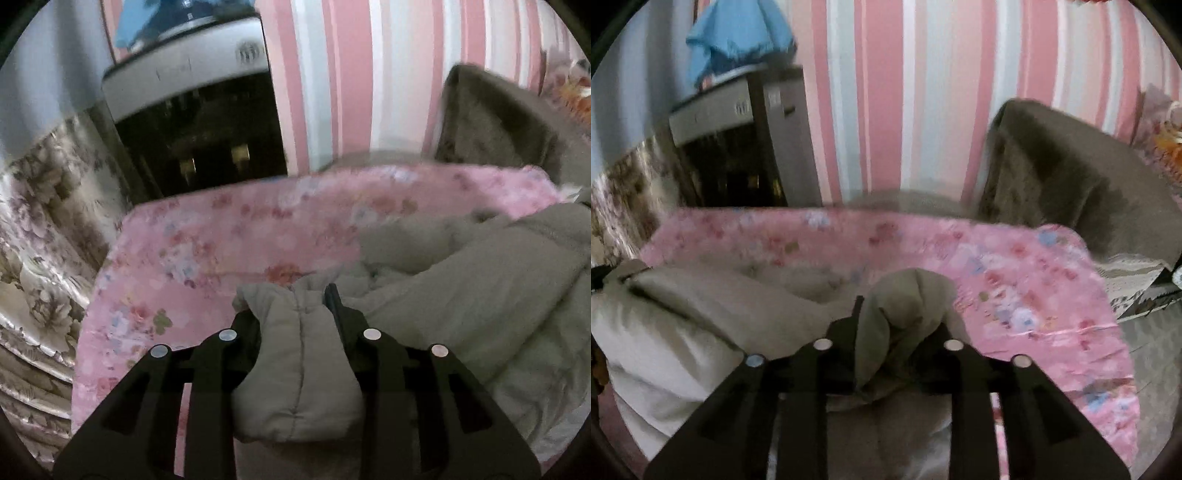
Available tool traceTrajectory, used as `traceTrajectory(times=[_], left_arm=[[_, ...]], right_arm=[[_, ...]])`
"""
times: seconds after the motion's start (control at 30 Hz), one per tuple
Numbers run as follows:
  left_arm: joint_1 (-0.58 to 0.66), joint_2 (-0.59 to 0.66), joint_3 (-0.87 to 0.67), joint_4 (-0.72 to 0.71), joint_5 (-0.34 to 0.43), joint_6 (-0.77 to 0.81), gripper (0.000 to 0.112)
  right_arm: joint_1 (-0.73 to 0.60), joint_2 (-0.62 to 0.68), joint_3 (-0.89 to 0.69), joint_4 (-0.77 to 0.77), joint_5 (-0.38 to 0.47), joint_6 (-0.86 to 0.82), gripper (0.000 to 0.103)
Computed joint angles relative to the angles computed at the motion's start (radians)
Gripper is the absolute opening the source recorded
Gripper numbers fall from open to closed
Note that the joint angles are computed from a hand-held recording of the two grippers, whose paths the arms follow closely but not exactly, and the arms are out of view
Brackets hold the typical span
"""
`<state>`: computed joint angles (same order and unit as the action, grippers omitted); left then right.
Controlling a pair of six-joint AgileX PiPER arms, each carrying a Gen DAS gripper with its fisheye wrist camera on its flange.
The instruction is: Fold large clothes
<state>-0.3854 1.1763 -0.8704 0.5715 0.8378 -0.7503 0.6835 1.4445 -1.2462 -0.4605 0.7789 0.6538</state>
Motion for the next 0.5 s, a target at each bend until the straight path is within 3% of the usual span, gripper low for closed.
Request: traceTrajectory(times=[0.03, 0.07, 0.1, 0.13, 0.2, 0.27, 0.43, 0.5], left_arm=[[0.012, -0.001, 0.001, -0.021, -0.005, 0.015, 0.032], [0.015, -0.01, -0.002, -0.04, 0.002, 0.028, 0.04], [0.018, -0.031, -0.01, -0.074, 0.017, 0.058, 0.053], [0.01, -0.058, -0.015, -0.086, 0.034, 0.067, 0.061], [-0.015, -0.113, -0.031, -0.061, 0.073, 0.041, 0.098], [-0.086, -0.155, -0.045, 0.048, 0.134, -0.064, 0.1], [-0.09, -0.257, -0.074, 0.029, 0.201, -0.038, 0.1], [-0.087, -0.303, -0.063, 0.039, 0.229, -0.046, 0.1]], right_arm=[[-0.001, -0.003, -0.002, 0.024, -0.001, -0.014, 0.034], [-0.01, -0.042, 0.017, 0.077, -0.02, -0.042, 0.048], [-0.021, -0.072, 0.028, 0.126, -0.042, -0.073, 0.071], [-0.039, -0.127, 0.051, 0.204, -0.075, -0.123, 0.08], [-0.043, -0.224, 0.079, 0.27, -0.11, -0.146, 0.088], [-0.03, -0.29, 0.096, 0.276, -0.118, -0.132, 0.092], [0.074, -0.412, 0.173, 0.02, -0.046, 0.118, 0.093], [0.047, -0.45, 0.219, 0.036, -0.047, 0.117, 0.093]])
